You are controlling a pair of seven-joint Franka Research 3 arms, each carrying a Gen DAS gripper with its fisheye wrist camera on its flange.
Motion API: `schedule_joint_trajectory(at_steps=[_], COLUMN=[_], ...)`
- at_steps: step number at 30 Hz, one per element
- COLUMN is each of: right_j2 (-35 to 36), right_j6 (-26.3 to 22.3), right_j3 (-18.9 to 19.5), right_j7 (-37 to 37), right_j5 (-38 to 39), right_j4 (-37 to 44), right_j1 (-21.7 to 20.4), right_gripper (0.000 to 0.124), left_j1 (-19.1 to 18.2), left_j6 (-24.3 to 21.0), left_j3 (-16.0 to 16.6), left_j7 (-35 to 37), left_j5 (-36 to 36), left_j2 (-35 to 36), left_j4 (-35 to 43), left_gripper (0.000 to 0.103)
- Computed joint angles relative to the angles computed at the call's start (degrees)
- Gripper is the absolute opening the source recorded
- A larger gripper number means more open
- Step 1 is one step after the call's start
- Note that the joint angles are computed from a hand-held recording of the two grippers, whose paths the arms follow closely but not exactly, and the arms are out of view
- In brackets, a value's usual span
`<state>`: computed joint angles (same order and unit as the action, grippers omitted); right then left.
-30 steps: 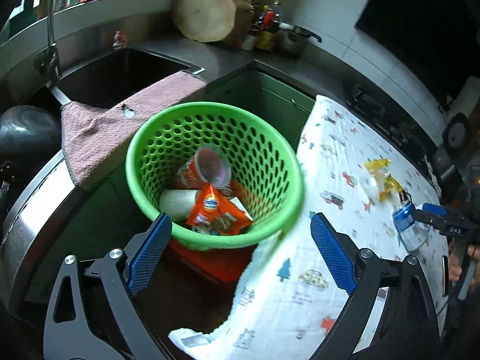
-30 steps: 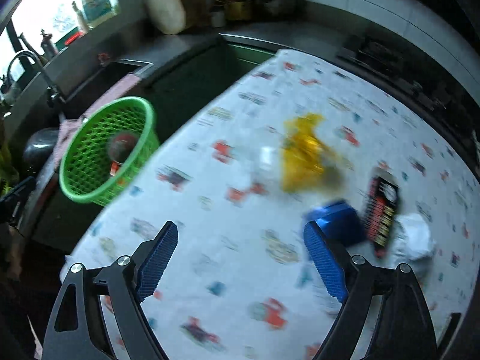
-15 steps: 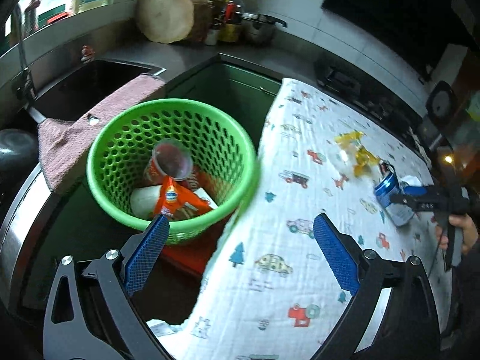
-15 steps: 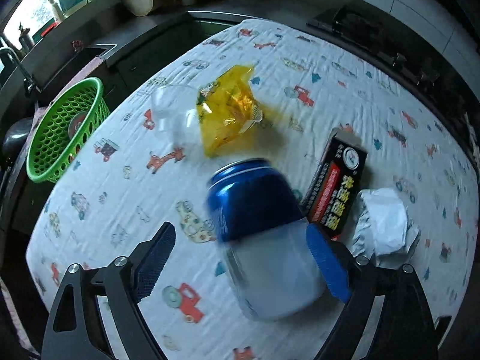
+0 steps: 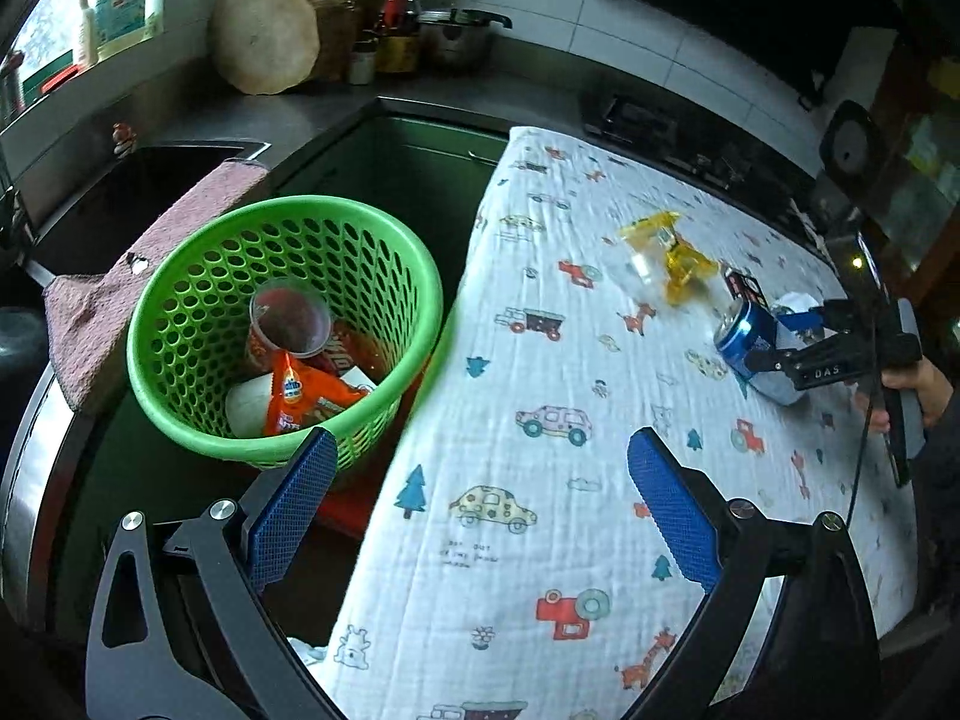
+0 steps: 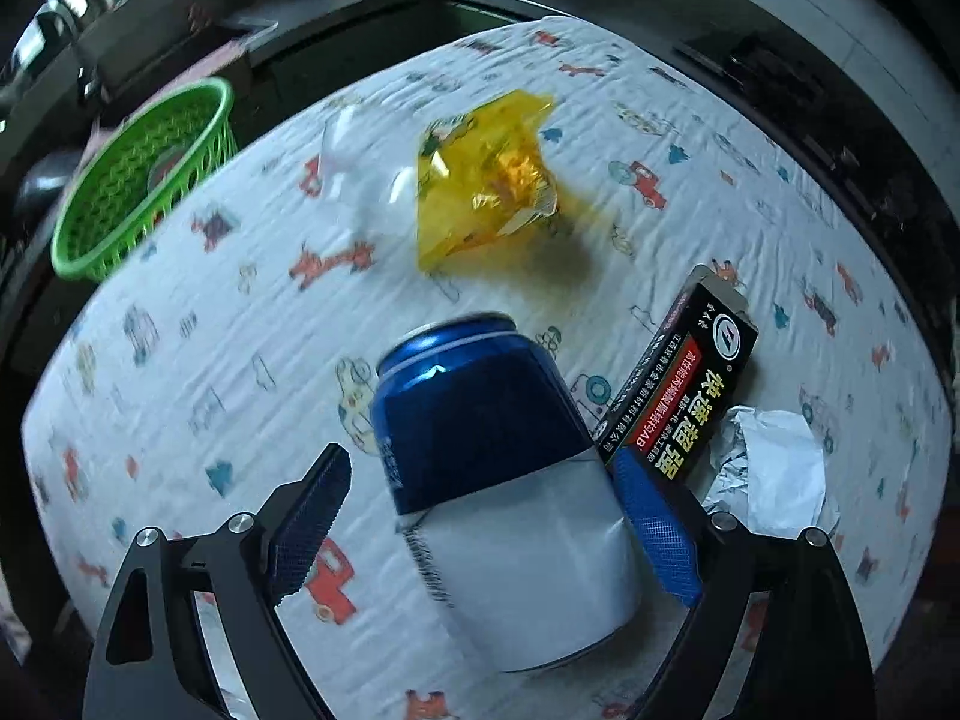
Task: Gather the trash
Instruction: 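Grasp the blue-and-silver can on the cloth with the right tool, then grasp the white cup lid with the left tool while the right tool lifts the can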
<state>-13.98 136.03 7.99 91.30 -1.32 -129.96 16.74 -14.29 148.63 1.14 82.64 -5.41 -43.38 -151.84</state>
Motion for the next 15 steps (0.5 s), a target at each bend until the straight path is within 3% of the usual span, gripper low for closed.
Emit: schedule_joint_trajectory(at_steps=[5,15], right_j2=[0.4,-3.1], right_j6=[0.5,2.6], right_j3=[0.8,-0.1], right_j7=[1.3,2.6], right_j5=[-3.6,-0.9], right_j4=[-0.9,-4.1], right_j1=[-0.5,-0.5], right_gripper=[0.077,0.075], left_j1=[-1.0,-7.0], left_j6=[-0.1,-0.9], left_j3=[-0.4,-2.0], left_j7=[1.0,5.8], left_j5=[0.0,-0.9], left_j2=[0.6,-0.2], left_j4=[0.3,-1.0], left_gripper=[0.096,0.096])
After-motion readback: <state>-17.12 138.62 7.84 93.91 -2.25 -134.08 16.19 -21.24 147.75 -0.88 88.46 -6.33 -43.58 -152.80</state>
